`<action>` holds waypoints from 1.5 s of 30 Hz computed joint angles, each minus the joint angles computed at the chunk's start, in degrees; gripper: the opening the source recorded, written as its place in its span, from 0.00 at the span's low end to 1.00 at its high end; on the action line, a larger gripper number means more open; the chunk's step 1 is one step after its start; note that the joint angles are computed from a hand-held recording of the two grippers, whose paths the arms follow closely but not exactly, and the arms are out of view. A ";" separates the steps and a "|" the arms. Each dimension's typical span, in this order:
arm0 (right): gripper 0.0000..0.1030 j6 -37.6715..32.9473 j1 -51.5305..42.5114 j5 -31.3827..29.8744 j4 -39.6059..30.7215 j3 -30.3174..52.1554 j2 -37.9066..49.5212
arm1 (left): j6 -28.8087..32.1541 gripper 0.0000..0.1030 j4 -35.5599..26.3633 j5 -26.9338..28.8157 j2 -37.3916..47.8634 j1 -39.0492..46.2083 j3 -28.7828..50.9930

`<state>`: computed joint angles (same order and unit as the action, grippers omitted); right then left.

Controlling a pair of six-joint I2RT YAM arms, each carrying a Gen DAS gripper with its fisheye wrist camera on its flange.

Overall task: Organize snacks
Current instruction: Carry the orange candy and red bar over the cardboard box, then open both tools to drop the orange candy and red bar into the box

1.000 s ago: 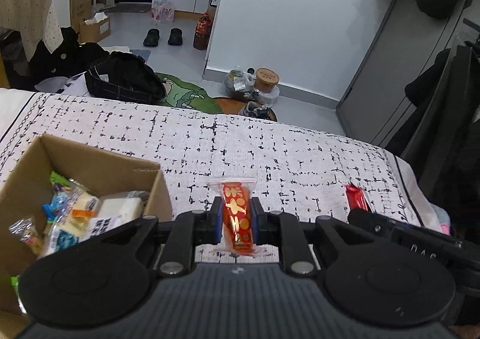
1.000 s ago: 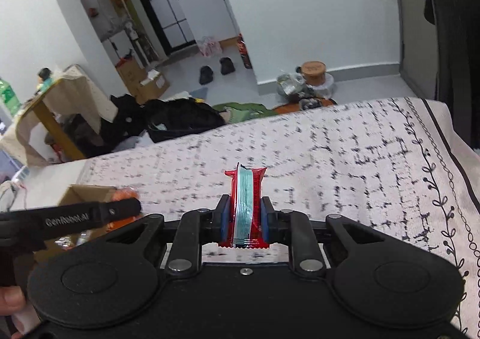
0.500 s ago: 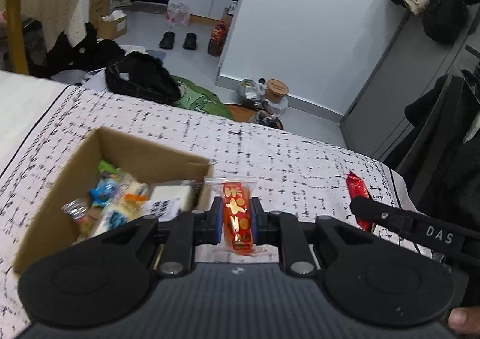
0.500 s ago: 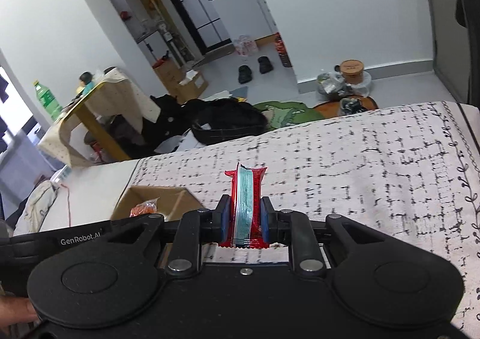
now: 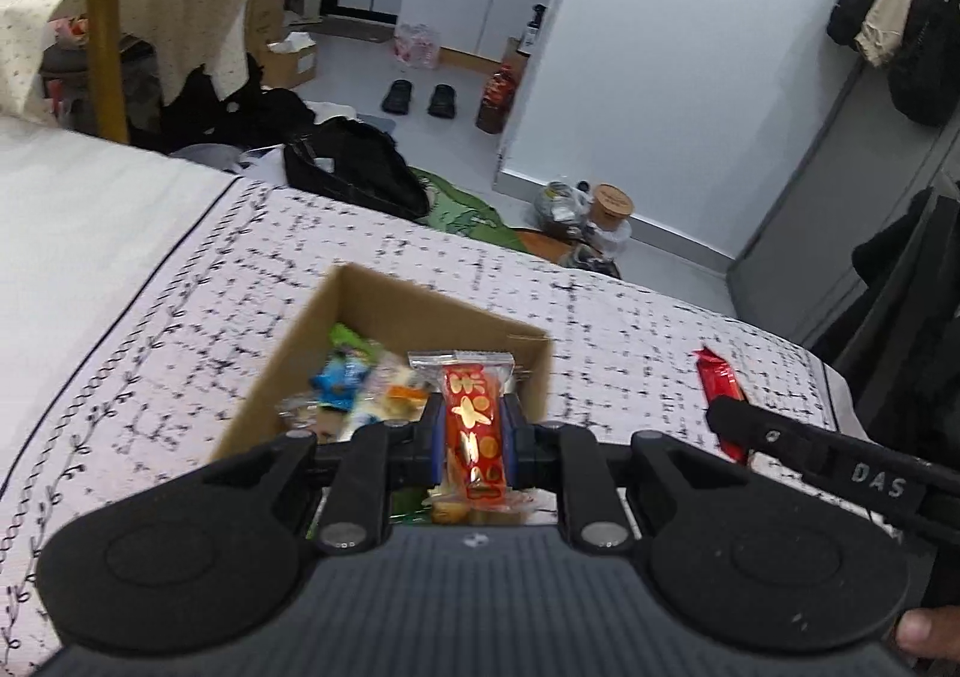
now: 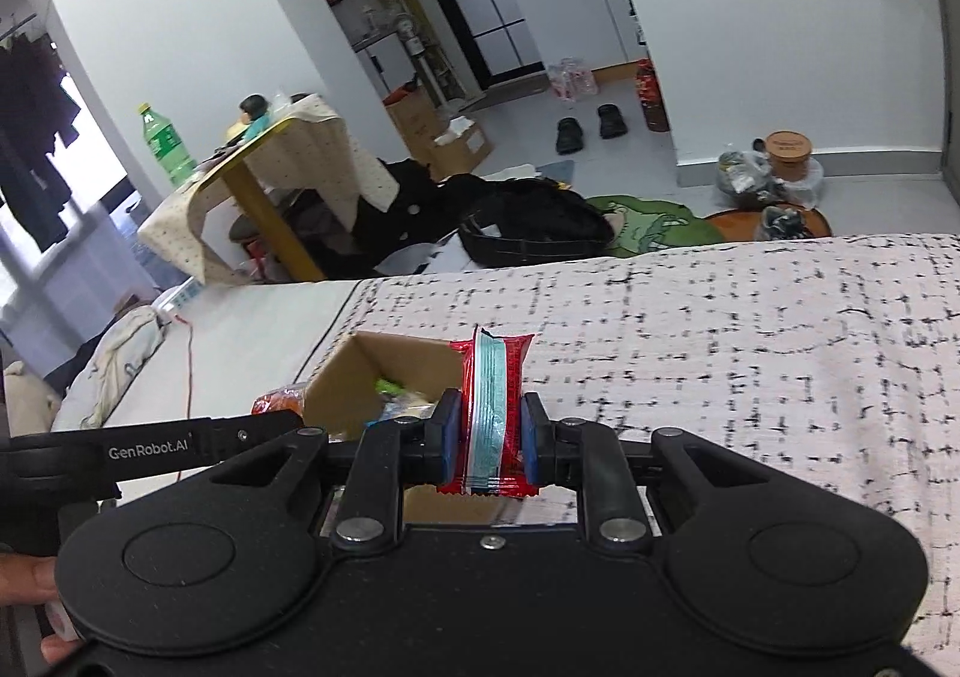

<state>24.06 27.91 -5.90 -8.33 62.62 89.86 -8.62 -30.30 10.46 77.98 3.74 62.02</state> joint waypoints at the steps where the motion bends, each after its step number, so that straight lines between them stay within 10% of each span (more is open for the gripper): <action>1: 0.20 -0.04 0.54 0.12 -0.07 0.34 0.30 | 0.29 0.17 0.13 -0.08 -0.16 0.78 -0.36; 31: 0.26 1.52 7.65 -4.32 -1.69 9.63 9.39 | 6.59 0.21 -0.96 2.02 4.17 11.80 0.65; 45: 0.41 3.92 5.85 -4.08 -1.32 5.68 5.68 | 6.60 0.63 -1.83 1.64 1.73 11.31 -0.11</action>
<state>27.97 33.76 -9.98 -9.65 68.30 95.54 -2.03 -32.12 12.10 79.71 15.05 61.91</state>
